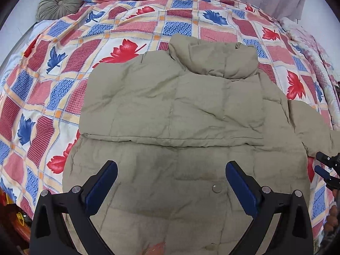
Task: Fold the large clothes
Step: 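Grasp the sleeve nearest the right tool and lift it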
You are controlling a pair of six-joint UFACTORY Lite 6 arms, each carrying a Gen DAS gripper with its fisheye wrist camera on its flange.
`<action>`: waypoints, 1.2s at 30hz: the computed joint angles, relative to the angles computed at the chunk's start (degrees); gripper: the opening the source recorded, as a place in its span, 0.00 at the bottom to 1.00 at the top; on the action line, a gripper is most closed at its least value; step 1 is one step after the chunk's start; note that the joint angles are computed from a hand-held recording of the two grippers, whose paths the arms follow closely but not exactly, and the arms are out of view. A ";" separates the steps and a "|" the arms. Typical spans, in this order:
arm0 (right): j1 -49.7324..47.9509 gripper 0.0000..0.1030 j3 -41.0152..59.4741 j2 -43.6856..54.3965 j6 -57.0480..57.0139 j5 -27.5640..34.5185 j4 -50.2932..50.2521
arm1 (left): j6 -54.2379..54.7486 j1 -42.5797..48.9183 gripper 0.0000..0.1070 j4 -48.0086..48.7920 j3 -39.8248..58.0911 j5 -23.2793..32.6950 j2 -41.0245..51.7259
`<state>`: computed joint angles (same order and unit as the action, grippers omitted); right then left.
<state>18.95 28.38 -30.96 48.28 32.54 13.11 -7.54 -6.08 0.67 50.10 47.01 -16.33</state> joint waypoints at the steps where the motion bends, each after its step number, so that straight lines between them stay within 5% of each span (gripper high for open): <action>1: -2.30 0.59 -0.54 -0.27 -3.22 0.08 2.32 | -1.67 -1.38 0.95 0.91 0.15 0.00 0.11; 11: -24.32 0.85 -8.34 -8.60 -29.34 1.06 19.93 | -12.92 -12.58 0.95 4.26 3.72 0.89 4.33; 13: -29.34 1.00 -9.43 -9.60 -35.71 2.64 24.11 | -16.68 -15.04 0.95 6.63 3.62 0.73 4.98; 23: -54.44 1.00 -11.40 -6.49 -63.44 15.63 38.22 | -24.27 -23.01 0.95 10.58 3.75 -1.03 10.65; 36: -70.02 1.00 -8.46 11.59 -86.44 13.21 52.51 | -21.03 -25.89 0.95 4.88 4.18 -3.55 15.41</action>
<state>-51.07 19.92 -19.37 -38.15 45.75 65.62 -28.58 -31.97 5.55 54.28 43.46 -0.92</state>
